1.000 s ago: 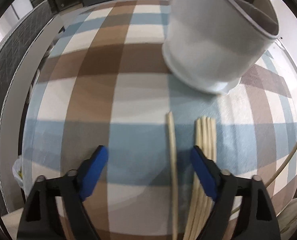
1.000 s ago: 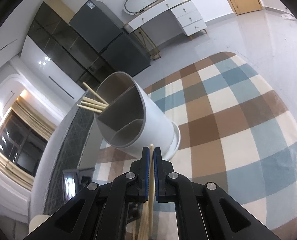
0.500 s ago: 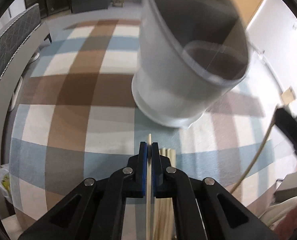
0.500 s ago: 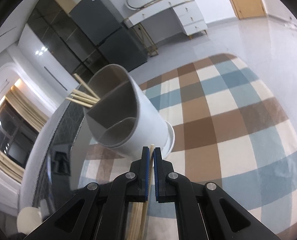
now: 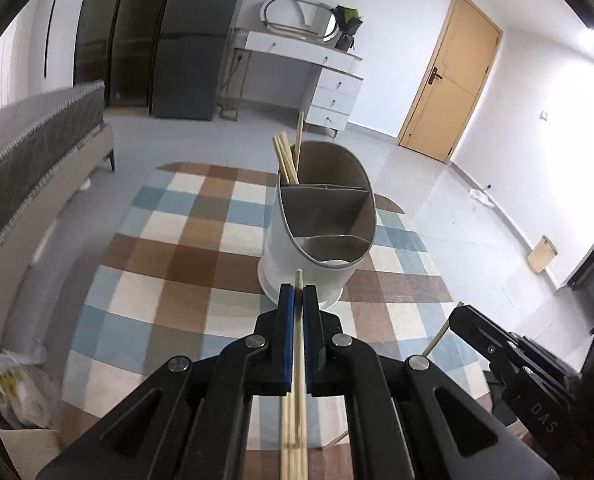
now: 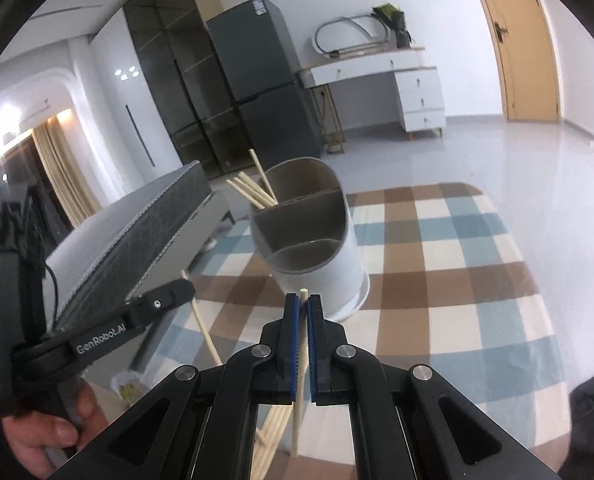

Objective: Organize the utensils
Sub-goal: 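Carry the chopsticks in both grippers up over the holder opening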

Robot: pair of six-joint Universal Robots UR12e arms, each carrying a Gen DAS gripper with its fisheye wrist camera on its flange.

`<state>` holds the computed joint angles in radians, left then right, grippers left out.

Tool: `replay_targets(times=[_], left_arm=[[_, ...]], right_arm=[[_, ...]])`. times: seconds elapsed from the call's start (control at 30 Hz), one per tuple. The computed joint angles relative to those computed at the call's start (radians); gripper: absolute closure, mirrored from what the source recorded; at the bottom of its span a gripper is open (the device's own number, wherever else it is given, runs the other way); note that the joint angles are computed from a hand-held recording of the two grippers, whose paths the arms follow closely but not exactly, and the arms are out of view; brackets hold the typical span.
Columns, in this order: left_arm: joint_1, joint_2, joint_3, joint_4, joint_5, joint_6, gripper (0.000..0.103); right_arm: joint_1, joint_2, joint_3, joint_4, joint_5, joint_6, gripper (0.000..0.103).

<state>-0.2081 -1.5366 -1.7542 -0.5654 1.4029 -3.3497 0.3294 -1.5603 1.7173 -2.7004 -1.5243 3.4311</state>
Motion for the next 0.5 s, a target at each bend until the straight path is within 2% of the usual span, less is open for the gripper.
replay_targets(times=[0.13,0.23,0.5], left_arm=[[-0.002,0.008,0.008,-0.018,0.006,0.021,0.103],[-0.012,0.008,0.017,-0.038,0.043,0.021,0.103],[-0.018,0.017,0.022,-0.047,0.035,0.060,0.103]], right_arm=[[0.011,-0.013,0.012,-0.024,-0.044,0.001,0.100],[0.012,-0.021,0.018,-0.035,-0.056,0.020,0.100],[0.026,-0.038,0.027,-0.048,-0.088,0.021,0.100]])
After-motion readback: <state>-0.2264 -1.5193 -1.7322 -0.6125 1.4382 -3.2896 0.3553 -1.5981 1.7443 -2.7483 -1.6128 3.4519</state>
